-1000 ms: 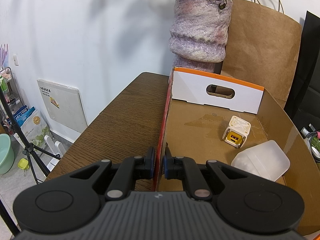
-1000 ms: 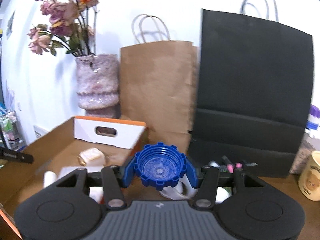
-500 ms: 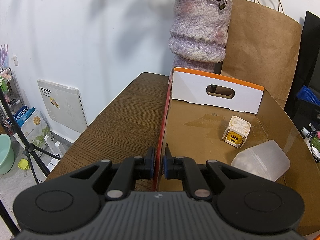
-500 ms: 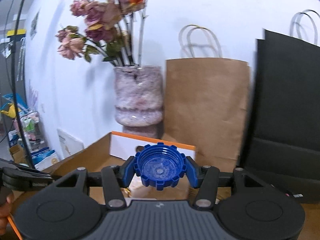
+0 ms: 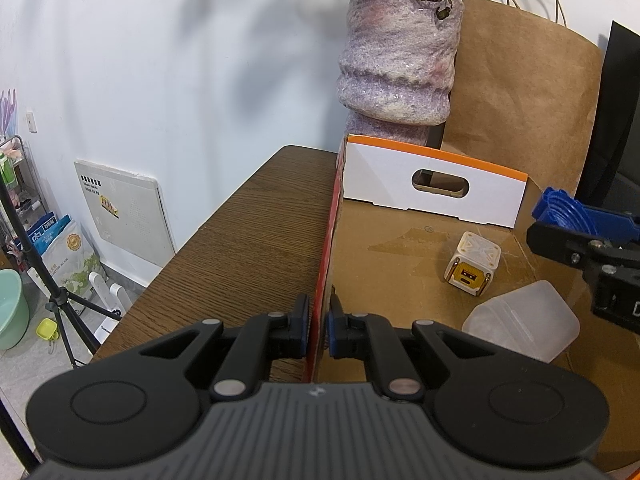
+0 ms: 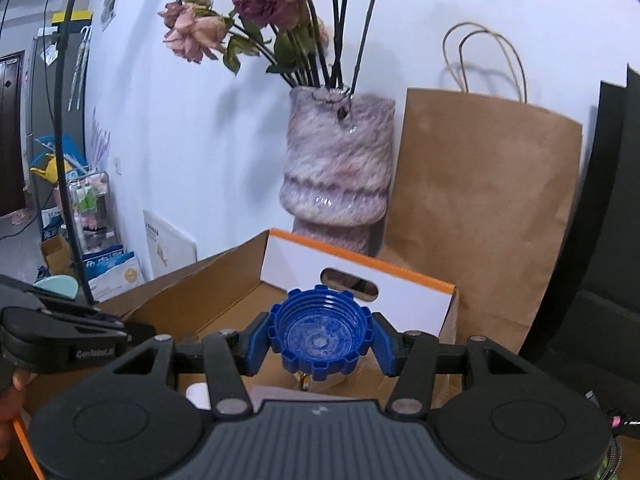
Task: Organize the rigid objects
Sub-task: 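Lift the blue cap and carry it over the orange box, then lower the blue cap into the box and open the right gripper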
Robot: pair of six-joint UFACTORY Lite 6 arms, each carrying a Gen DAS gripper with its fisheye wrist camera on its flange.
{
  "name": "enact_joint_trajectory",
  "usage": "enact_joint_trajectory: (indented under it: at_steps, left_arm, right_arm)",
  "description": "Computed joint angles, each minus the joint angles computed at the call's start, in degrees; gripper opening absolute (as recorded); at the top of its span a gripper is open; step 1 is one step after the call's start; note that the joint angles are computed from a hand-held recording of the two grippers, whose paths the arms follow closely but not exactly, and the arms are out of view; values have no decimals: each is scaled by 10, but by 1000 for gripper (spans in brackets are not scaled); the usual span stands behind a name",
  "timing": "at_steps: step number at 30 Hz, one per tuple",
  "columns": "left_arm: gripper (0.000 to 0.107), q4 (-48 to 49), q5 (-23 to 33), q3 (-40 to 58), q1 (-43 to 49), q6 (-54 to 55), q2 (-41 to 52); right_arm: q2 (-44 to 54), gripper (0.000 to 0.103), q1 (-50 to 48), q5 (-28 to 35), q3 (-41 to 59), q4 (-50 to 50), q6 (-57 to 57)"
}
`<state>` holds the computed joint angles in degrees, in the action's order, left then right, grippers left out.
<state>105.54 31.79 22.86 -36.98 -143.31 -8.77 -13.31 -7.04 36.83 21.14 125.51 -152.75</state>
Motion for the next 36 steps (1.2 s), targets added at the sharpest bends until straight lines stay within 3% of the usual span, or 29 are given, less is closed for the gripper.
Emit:
enact_joint_trajectory:
  at_steps: [21, 22, 24, 25, 26, 36]
  left_arm:
    - [10, 0, 0, 2, 0, 1, 2]
    - [10, 0, 0, 2, 0, 0, 2]
    - [10, 0, 0, 2, 0, 1, 2]
    - [10, 0, 1, 2, 0, 1, 2]
    - [10, 0, 1, 2, 0, 1, 2]
    - [10, 0, 1, 2, 0, 0, 2]
  right_arm:
    - [20, 52, 4, -12, 5, 2, -12]
    - [21, 55, 3, -12, 5, 0, -9]
    - [19, 75, 1, -9, 4, -1, -6]
    - [15, 90, -1, -7, 2, 0, -6]
    - [10, 96, -3, -2, -2, 2, -8]
    - [-2, 102, 9, -12, -12, 33, -38]
